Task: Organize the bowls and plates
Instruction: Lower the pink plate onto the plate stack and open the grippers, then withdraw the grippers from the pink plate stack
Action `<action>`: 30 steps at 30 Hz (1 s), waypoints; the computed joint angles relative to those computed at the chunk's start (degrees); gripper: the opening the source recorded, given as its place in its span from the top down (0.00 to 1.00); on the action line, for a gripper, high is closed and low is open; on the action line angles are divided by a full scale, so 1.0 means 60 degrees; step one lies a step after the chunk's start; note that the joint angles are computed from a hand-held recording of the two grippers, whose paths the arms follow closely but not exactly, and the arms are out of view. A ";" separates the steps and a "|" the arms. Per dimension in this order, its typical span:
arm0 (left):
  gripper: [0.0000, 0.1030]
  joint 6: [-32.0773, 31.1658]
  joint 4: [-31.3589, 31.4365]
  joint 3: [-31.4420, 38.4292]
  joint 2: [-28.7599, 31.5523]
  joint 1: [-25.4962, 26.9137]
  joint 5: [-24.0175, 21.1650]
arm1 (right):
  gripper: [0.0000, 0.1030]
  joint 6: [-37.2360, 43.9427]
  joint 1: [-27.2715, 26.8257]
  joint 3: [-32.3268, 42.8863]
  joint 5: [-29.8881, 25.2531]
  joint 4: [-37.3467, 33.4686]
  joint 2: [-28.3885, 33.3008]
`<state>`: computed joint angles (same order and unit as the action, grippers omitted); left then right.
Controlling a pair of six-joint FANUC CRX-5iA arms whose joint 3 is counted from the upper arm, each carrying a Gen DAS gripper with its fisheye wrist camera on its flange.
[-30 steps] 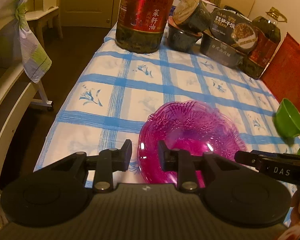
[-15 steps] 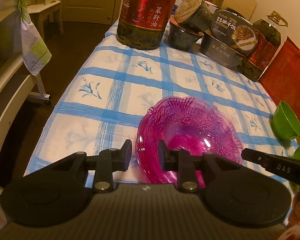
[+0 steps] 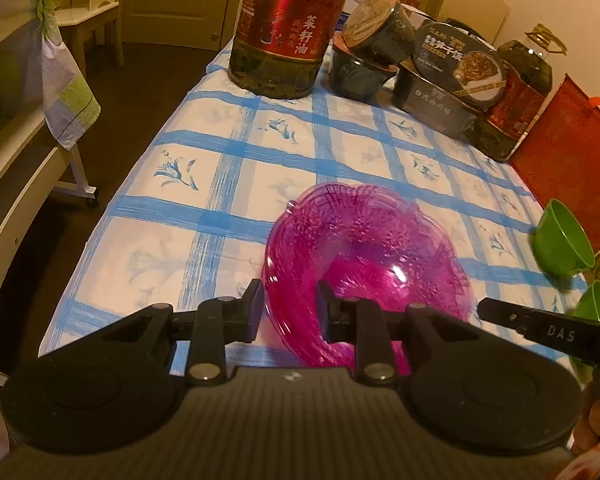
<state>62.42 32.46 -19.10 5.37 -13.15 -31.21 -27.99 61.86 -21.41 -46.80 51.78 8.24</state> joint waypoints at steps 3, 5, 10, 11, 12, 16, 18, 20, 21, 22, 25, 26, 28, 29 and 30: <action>0.74 -0.0039 -0.0010 -0.0274 -0.0313 -0.0026 0.0034 | 0.63 -0.0203 0.0231 -0.0138 -0.0101 -0.0044 -0.0155; 0.65 0.0036 -0.0101 -0.0474 -0.0565 -0.0046 0.0060 | 0.61 -0.0288 0.0436 -0.0180 -0.0254 -0.0152 -0.0245; 0.55 0.0044 -0.0163 -0.0996 -0.1211 -0.0020 -0.0132 | 0.51 -0.0083 0.1118 0.0032 -0.1022 -0.0905 -0.0333; 0.50 0.0079 -0.0193 -0.1042 -0.1288 -0.0007 -0.0195 | 0.47 -0.0107 0.1272 0.0065 -0.1209 -0.1017 -0.0344; 0.47 0.0136 -0.0229 -0.1140 -0.1417 -0.0001 -0.0228 | 0.45 -0.0152 0.1428 0.0088 -0.1384 -0.1123 -0.0369; 0.35 0.0255 -0.0365 -0.1517 -0.1946 0.0011 -0.0435 | 0.39 -0.0366 0.1983 0.0088 -0.1916 -0.1350 -0.0525; 0.30 0.0272 -0.0371 -0.1737 -0.2226 -0.0006 -0.0468 | 0.38 -0.0511 0.2298 0.0090 -0.2227 -0.1420 -0.0606; 0.20 0.0424 -0.0528 -0.1907 -0.2515 -0.0057 -0.0493 | 0.36 -0.0655 0.2580 0.0079 -0.2485 -0.1490 -0.0697; 0.19 0.0438 -0.0571 -0.1981 -0.2638 -0.0084 -0.0515 | 0.36 -0.0747 0.2735 0.0100 -0.2635 -0.1553 -0.0730; 0.18 0.0426 -0.0580 -0.2070 -0.2779 -0.0116 -0.0561 | 0.36 -0.0828 0.2866 0.0101 -0.2743 -0.1613 -0.0779; 0.12 0.0535 -0.0576 -0.2327 -0.3180 -0.0202 -0.0728 | 0.36 -0.1112 0.3294 0.0111 -0.3143 -0.1718 -0.0917; 0.11 0.0584 -0.0628 -0.2379 -0.3297 -0.0238 -0.0787 | 0.36 -0.1214 0.3448 0.0093 -0.3285 -0.1703 -0.0962; 0.11 0.0784 -0.0850 -0.2464 -0.3569 -0.0350 -0.0872 | 0.36 -0.1369 0.3753 0.0111 -0.3654 -0.1738 -0.1018; 0.11 0.0791 -0.0857 -0.2501 -0.3662 -0.0391 -0.0924 | 0.36 -0.1515 0.3934 0.0099 -0.3858 -0.1738 -0.1060; 0.11 0.0835 -0.0892 -0.2535 -0.3774 -0.0440 -0.1003 | 0.36 -0.1646 0.4076 0.0066 -0.3985 -0.1739 -0.1114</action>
<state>67.43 27.10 -34.32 -17.27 -15.79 -37.23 -37.87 86.32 -21.01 -70.71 41.35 1.56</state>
